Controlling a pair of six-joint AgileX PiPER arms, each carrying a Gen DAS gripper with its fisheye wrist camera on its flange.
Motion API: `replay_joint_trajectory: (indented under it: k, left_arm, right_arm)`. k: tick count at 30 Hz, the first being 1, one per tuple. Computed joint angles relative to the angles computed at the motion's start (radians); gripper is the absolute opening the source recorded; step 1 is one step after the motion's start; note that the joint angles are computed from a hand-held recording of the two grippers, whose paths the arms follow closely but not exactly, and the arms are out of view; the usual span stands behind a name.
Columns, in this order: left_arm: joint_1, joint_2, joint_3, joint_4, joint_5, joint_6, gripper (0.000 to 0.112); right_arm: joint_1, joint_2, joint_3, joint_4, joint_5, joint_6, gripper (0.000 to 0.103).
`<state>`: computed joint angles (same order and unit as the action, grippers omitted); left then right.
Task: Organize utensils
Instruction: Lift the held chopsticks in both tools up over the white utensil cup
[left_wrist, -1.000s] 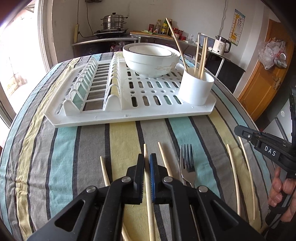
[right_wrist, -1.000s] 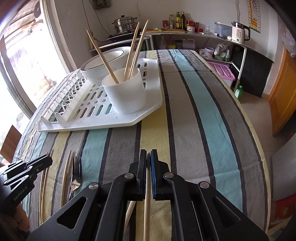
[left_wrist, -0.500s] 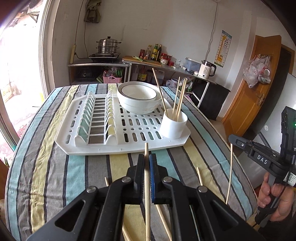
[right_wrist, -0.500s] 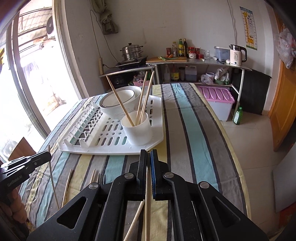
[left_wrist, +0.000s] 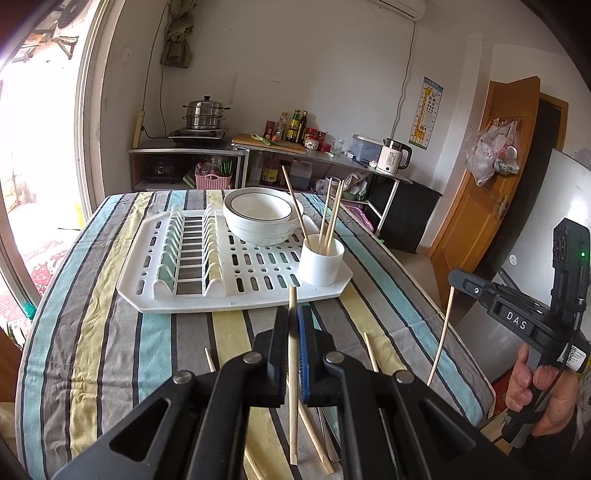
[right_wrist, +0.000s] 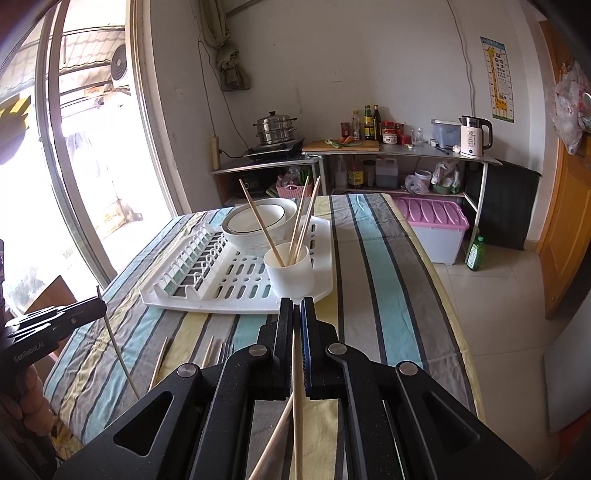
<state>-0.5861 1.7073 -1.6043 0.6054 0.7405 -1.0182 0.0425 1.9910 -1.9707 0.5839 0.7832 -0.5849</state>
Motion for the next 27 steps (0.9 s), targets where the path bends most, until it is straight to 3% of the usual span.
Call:
replay_joint_trajectory:
  k: [12, 27]
  left_arm:
    - [-0.048, -0.055, 0.062, 0.067, 0.013, -0.057, 0.005]
    - [-0.019, 0.017, -0.128, 0.014, 0.063, 0.092, 0.005]
  right_arm:
    - [-0.020, -0.080, 0.103, 0.051, -0.026, -0.076, 0.004]
    - [-0.024, -0.019, -0.053, 0.068, -0.001, -0.051, 0.004]
